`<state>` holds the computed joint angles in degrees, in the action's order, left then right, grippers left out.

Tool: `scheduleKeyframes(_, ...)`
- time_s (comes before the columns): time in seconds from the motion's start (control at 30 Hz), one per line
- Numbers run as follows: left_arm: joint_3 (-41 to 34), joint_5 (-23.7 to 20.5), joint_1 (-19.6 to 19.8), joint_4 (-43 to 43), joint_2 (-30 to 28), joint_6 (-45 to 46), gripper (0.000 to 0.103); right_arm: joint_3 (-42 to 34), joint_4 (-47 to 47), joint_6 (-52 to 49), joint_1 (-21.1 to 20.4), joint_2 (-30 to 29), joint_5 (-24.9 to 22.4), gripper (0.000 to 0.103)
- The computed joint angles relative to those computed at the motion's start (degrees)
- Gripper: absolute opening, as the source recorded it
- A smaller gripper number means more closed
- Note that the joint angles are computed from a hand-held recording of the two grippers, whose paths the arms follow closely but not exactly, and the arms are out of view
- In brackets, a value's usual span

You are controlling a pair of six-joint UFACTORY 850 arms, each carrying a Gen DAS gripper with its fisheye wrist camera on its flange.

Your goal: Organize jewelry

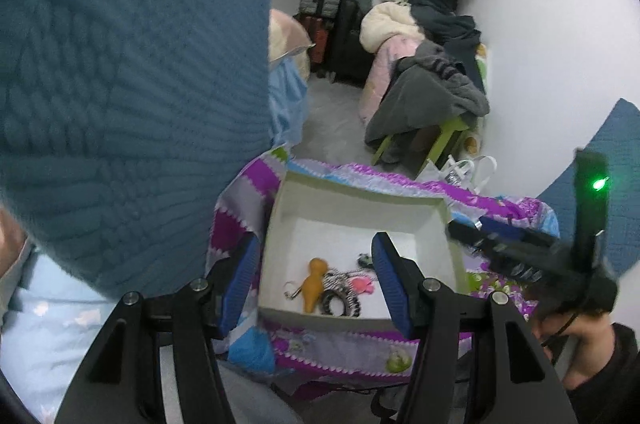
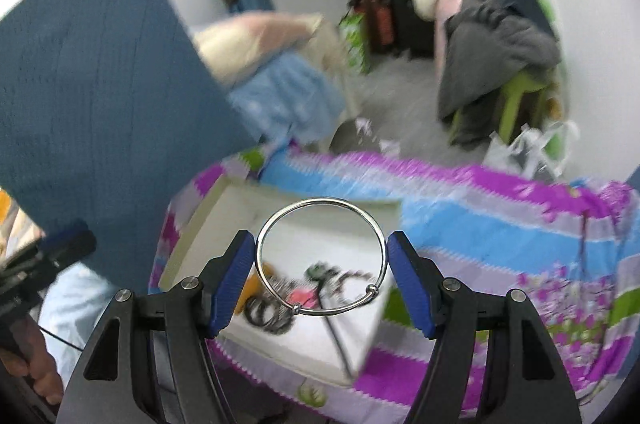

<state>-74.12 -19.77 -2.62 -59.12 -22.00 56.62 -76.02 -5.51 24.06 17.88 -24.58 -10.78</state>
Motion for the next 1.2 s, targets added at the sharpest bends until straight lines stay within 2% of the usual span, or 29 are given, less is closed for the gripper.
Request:
scheduleKeyframes(0.03,0.12,-0.06,0.19,-0.02,-0.21,-0.01,0.059,-1.21,3.24,-3.34,0.61,-1.94,-0.87,0.067)
scheduleKeyframes(0.23,0.32,-0.90,1.09,1.32,-1.72,-1.42,0.059,-3.69,6.84,-7.21,2.25,-7.44,-3.99,0.067)
scheduleKeyframes(0.4,0.30,-1.35,0.64,2.17,-2.45,-2.79,0.059,-4.54,3.29,-4.08,2.83,-9.33,-5.83,0.067)
scheduleKeyframes(0.5,0.07,-1.55,0.32,2.79,-2.79,-3.79,0.071,-4.55,3.93,-5.01,2.89,-9.61,-6.00,0.068)
scheduleKeyframes(0.6,0.30,-1.26,-0.07,1.48,-2.27,-2.37,0.076,-3.57,2.37,-2.74,2.70,-8.80,-5.64,0.068)
scheduleKeyframes(0.7,0.49,-1.75,-0.19,-1.16,-1.44,0.22,0.076,-2.40,1.54,-1.75,2.40,-7.22,-4.47,0.081)
scheduleKeyframes(0.77,0.63,-1.22,-0.52,-2.28,-0.58,1.47,0.077,-2.09,-1.49,1.27,2.29,-6.11,-4.18,0.092)
scheduleKeyframes(0.9,1.04,-0.42,-0.89,-5.75,1.75,5.10,0.080,-0.71,-10.89,10.33,2.03,-2.01,-3.07,0.102)
scheduleKeyframes(0.97,1.34,-0.16,-1.16,-7.53,3.17,7.31,0.081,0.62,-20.94,20.06,2.16,1.24,-2.38,0.103)
scheduleKeyframes(1.2,3.88,1.23,-2.10,-14.71,9.71,14.23,0.084,4.17,-44.18,42.93,3.22,10.95,-3.03,0.103)
